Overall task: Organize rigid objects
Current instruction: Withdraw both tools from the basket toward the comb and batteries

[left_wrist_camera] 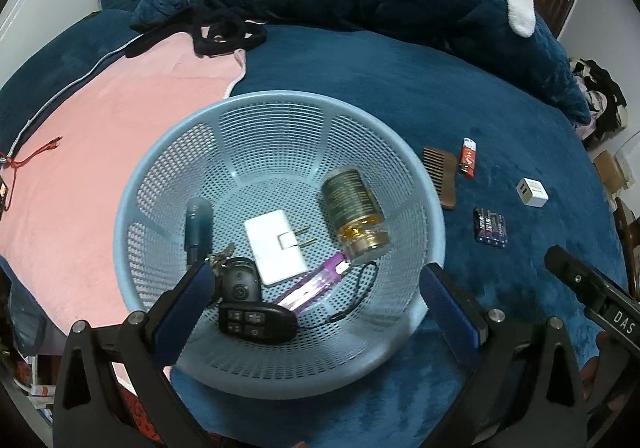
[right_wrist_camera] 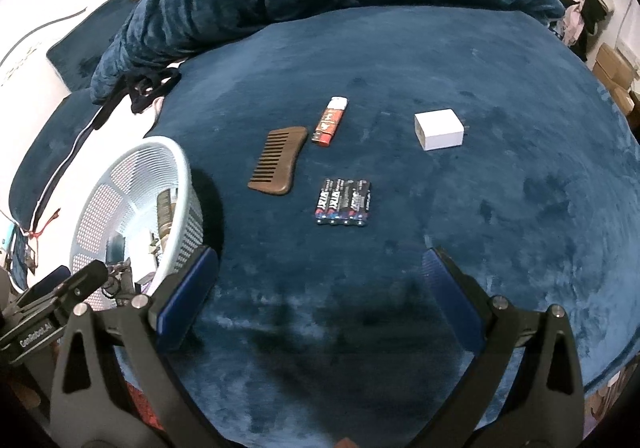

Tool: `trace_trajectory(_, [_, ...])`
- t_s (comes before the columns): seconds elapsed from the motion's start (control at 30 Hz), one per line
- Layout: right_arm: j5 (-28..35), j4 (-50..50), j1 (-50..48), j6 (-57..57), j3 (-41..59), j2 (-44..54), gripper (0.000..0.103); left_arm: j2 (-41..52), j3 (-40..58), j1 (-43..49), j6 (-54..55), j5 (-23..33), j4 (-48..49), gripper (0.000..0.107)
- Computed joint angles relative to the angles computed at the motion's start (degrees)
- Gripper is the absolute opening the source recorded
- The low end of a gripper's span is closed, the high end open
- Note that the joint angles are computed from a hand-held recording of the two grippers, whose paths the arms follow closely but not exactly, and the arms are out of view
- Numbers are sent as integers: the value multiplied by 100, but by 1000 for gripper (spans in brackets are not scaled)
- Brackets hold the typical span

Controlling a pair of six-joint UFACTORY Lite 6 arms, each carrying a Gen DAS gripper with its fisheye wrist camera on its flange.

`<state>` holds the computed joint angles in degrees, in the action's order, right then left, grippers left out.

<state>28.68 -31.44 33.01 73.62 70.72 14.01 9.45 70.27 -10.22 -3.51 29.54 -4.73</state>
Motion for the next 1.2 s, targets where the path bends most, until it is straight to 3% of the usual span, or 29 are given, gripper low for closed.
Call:
trace_trajectory(0.47, [-177,213,-426,-203,-134,150,103,553,487,-553,-346,-162,186,103])
trace_trajectory(0.83, [-391,1399,-1062,-1796,801,1295,103,1426,1360,-610,-328,-87,79,103])
trace_trajectory(1.2, [-744,3123,-1427,-3867,1841,2452,103,2741,2991,-602,-329,364,-13,103])
